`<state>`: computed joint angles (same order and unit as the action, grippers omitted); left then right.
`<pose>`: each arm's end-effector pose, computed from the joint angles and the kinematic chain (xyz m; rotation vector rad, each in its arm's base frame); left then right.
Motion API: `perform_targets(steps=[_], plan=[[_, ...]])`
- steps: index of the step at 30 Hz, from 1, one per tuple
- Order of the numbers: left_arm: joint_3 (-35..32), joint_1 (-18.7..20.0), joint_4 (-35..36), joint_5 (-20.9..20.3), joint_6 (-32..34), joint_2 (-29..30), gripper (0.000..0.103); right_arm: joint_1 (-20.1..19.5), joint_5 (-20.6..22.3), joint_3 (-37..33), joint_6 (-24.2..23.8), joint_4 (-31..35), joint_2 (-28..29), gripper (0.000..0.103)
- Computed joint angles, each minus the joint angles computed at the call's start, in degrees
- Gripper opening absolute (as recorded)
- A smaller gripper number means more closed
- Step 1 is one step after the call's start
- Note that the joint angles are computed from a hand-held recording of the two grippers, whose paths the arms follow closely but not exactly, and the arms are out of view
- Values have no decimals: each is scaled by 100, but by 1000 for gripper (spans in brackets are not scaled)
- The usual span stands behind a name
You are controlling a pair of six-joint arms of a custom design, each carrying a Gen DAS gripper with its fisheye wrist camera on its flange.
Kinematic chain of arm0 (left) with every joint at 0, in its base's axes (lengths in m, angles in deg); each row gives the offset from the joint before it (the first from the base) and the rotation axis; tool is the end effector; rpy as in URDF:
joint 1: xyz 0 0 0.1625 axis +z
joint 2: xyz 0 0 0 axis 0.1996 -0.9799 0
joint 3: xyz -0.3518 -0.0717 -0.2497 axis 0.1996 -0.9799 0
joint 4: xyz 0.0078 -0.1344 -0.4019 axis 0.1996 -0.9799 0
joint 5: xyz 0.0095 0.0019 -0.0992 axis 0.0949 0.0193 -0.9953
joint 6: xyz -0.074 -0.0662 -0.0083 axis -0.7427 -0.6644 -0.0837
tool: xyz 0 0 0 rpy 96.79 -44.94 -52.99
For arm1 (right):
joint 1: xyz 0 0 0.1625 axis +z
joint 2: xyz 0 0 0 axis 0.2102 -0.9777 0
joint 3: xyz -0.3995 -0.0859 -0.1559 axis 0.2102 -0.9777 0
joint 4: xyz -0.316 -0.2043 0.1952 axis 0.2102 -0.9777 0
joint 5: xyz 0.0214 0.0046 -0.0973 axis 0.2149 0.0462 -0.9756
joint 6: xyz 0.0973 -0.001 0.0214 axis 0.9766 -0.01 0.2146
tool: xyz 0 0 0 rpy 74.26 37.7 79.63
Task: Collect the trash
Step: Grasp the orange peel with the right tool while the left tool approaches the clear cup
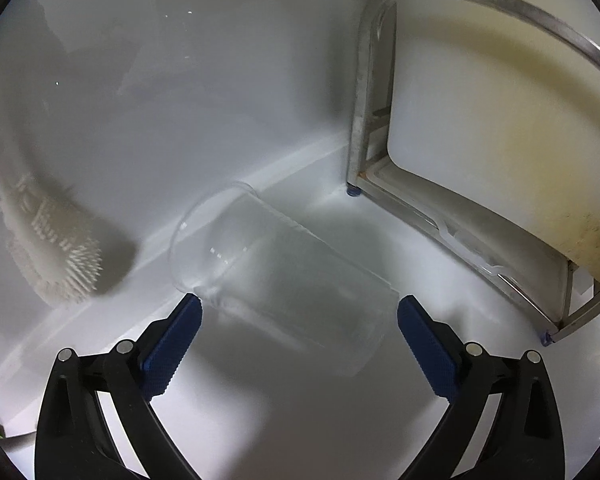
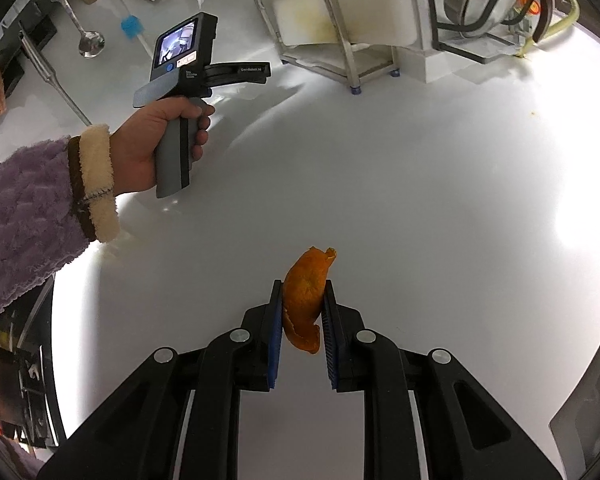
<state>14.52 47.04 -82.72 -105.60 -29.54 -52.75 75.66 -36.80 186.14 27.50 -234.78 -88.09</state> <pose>-0.2446 -0.7887 -0.0285 0.6901 2.2722 -0.6814 0.0749 -0.4501 0.1706 0.0955 -2.5615 0.6969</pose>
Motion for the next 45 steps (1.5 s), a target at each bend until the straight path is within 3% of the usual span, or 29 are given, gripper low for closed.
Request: perform_targets(steps=[6,12,17,20,24,28,34,36,45], plan=[[-37,26,55,-286,-271,-29,96,49,-27,-46,-21,25,69,17],[-361,2,300,-29,-520,152,96,73,-91,-87,8,68,62,17],[-654,45,522,-107,-522,274,92,103,-149,-56,119,46,22,18],[-582,46,616,-311,-500,202,78,118,-115,-35,139,7,18,17],[-553,24,889,-552,-387,140,49,136,-51,-46,29,-55,31,17],[-480,47,1046,-723,-537,17,43,117,10,-30,-5,-78,8,18],[106,43,621,-977,-477,-365,41,126,114,-28,-27,-141,-31,18],[667,-83,540,-895,-572,-711,41,131,189,-36,-50,-161,-32,18],[1634,-407,283,-649,-451,-1419,41,228,394,-141,-264,-157,-7,18]])
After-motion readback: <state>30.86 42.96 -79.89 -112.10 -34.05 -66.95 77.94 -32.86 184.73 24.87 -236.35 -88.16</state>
